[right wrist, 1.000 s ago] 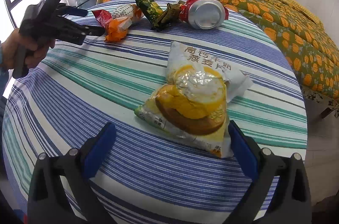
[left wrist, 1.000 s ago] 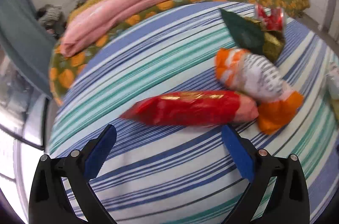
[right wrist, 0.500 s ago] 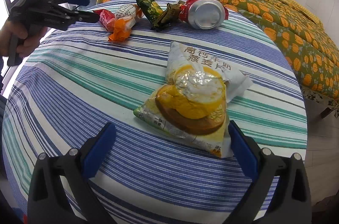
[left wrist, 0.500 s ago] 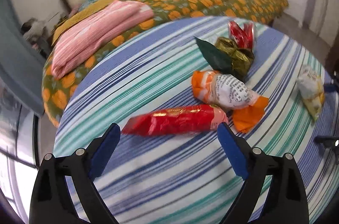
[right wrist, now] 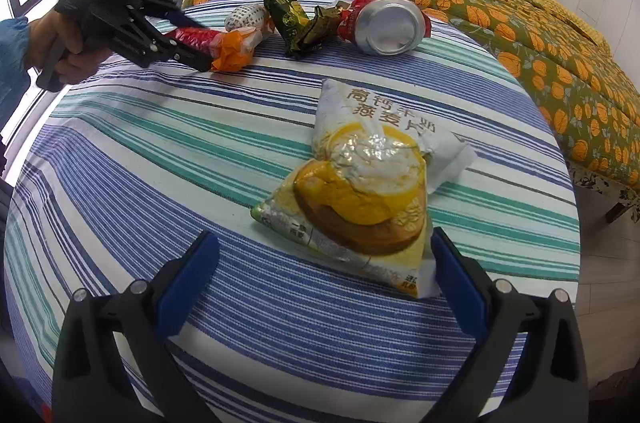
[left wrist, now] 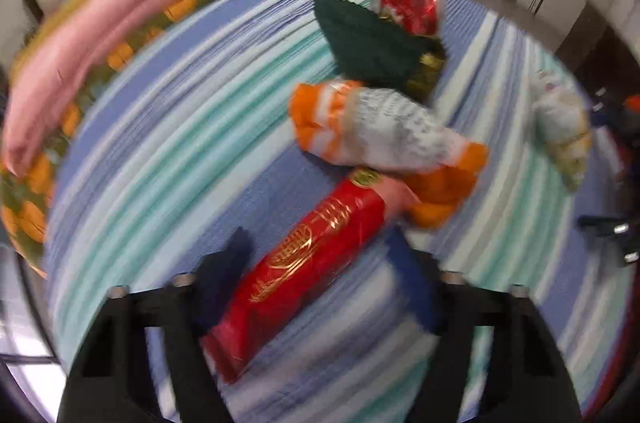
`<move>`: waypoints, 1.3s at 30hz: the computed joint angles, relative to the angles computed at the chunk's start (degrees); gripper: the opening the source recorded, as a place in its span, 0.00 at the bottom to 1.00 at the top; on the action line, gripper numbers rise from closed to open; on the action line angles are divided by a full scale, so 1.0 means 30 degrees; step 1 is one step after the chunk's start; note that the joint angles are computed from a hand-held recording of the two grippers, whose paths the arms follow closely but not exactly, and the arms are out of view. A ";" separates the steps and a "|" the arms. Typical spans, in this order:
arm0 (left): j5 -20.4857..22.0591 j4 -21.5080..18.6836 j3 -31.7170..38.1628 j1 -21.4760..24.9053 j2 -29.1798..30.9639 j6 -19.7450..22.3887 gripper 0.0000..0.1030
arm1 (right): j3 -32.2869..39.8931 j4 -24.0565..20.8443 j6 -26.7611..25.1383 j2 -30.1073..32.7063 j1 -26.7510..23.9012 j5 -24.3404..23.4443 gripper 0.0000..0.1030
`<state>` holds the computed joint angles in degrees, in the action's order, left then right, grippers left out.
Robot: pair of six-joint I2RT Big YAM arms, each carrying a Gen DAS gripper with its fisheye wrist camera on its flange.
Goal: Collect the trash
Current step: 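Grasp the red snack wrapper with the left tool while the right tool holds the packet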
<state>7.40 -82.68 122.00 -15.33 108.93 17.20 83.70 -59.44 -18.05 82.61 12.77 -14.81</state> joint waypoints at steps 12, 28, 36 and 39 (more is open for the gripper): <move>-0.1851 0.0800 -0.4924 -0.1858 -0.4042 -0.7250 0.19 | 0.0027 -0.0034 0.0013 -0.0001 -0.0001 -0.0010 0.96; -0.8496 0.4994 -1.1419 -0.6225 -0.8092 -1.5102 0.95 | 0.0175 -0.0210 0.0405 0.0081 -0.0526 -0.1535 0.96; -0.9055 0.6392 -1.2353 -0.6332 -0.8574 -1.5777 0.96 | 0.1242 -0.2127 0.2809 0.0066 -0.2597 -0.4285 0.96; -0.8180 0.5766 -1.1913 -0.6167 -0.8400 -1.5476 0.96 | 0.2373 -0.2978 0.2881 0.0514 -0.2300 -0.3920 0.96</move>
<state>-17.14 -65.38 86.26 -33.83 83.73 -29.23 90.81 -68.37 -9.41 84.16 5.87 -26.57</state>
